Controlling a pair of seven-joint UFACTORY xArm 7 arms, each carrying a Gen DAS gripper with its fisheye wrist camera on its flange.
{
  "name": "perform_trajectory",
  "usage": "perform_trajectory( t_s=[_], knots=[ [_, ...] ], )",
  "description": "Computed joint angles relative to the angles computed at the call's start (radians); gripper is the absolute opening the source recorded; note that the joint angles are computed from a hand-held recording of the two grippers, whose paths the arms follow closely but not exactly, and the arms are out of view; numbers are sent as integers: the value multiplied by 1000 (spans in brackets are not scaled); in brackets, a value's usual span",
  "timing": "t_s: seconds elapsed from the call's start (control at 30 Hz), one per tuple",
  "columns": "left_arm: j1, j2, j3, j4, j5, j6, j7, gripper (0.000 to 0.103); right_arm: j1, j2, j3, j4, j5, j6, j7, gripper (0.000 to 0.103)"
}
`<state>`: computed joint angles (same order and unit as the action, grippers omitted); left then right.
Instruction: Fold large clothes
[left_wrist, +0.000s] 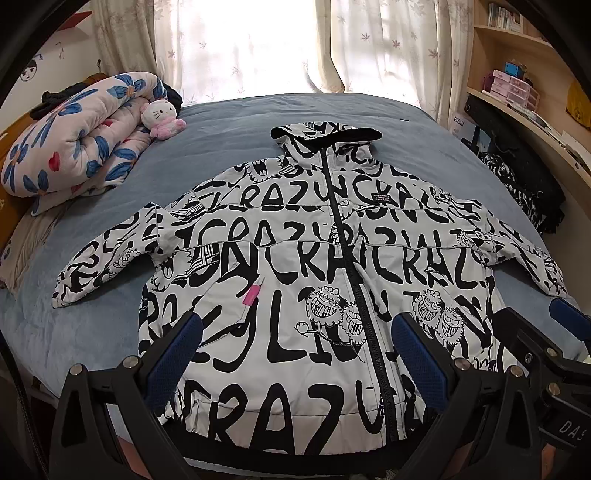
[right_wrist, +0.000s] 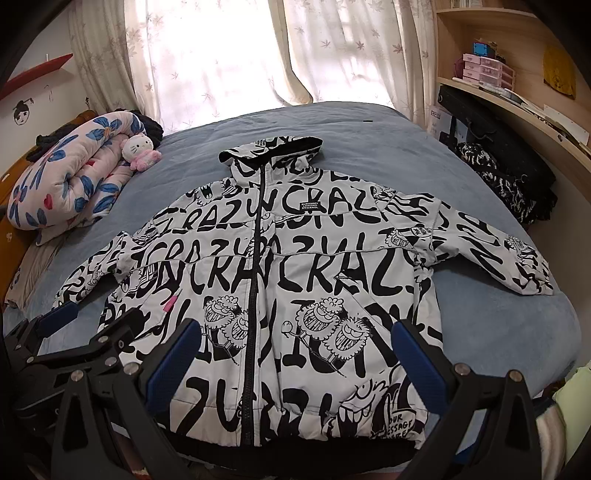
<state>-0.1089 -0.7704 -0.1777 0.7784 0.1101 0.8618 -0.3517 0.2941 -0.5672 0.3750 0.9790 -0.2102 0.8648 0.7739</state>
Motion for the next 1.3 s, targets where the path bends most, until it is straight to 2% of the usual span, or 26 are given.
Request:
perform_trajectory(
  t_s=[1.0,1.17,1.2,1.3],
  knots=[
    [-2,1,2,3,1,5,2,102,-2,0,6,-4,2,-7,19,103],
    [-5,-8,6,-7,1,-17,9,102,-22,-7,14,-6,-35,-9,33,103],
    [-8,1,8,1,-3,-22,14,102,-23,-21,-7,-25,-39,-23,16,103],
    [-16,26,8,28,-12,-45,25,102,-47,-29,-11,-32,-62,-38,8,103]
  ],
)
